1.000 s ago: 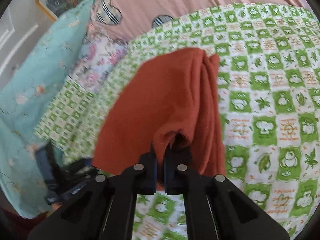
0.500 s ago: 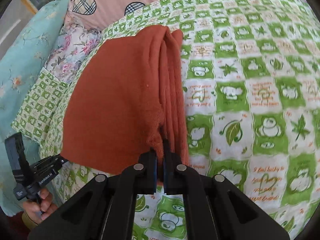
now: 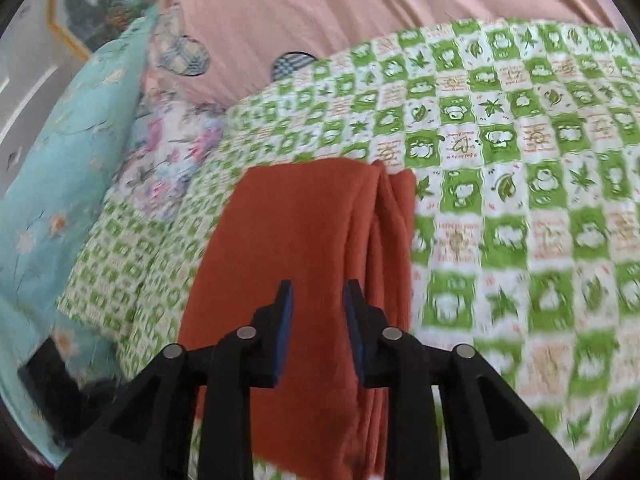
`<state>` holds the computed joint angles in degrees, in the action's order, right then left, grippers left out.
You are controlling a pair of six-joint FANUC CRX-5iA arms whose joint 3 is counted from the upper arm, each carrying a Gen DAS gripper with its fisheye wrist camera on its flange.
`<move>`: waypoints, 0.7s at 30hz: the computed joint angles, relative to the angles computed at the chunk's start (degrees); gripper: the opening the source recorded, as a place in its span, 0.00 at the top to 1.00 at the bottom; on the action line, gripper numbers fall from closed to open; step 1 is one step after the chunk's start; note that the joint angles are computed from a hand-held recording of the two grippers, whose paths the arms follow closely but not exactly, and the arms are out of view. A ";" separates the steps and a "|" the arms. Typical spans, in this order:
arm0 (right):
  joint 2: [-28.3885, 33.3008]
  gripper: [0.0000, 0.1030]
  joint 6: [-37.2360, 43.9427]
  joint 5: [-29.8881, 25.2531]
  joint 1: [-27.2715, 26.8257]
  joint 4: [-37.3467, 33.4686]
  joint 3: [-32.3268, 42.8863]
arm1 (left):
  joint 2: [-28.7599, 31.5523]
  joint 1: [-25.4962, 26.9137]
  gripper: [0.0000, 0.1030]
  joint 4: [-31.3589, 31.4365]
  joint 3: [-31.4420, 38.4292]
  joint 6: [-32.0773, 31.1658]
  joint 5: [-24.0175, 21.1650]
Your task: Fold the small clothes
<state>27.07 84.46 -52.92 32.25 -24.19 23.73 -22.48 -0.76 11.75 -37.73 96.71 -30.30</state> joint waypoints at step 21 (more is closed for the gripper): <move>4.50 0.78 -7.02 7.07 0.61 9.09 -1.10 | 13.99 -0.41 0.94 24.78 -3.37 -24.52 5.77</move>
<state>31.57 77.44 -45.85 32.86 -15.10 22.63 -8.49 -1.17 36.53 -41.10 72.19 -24.52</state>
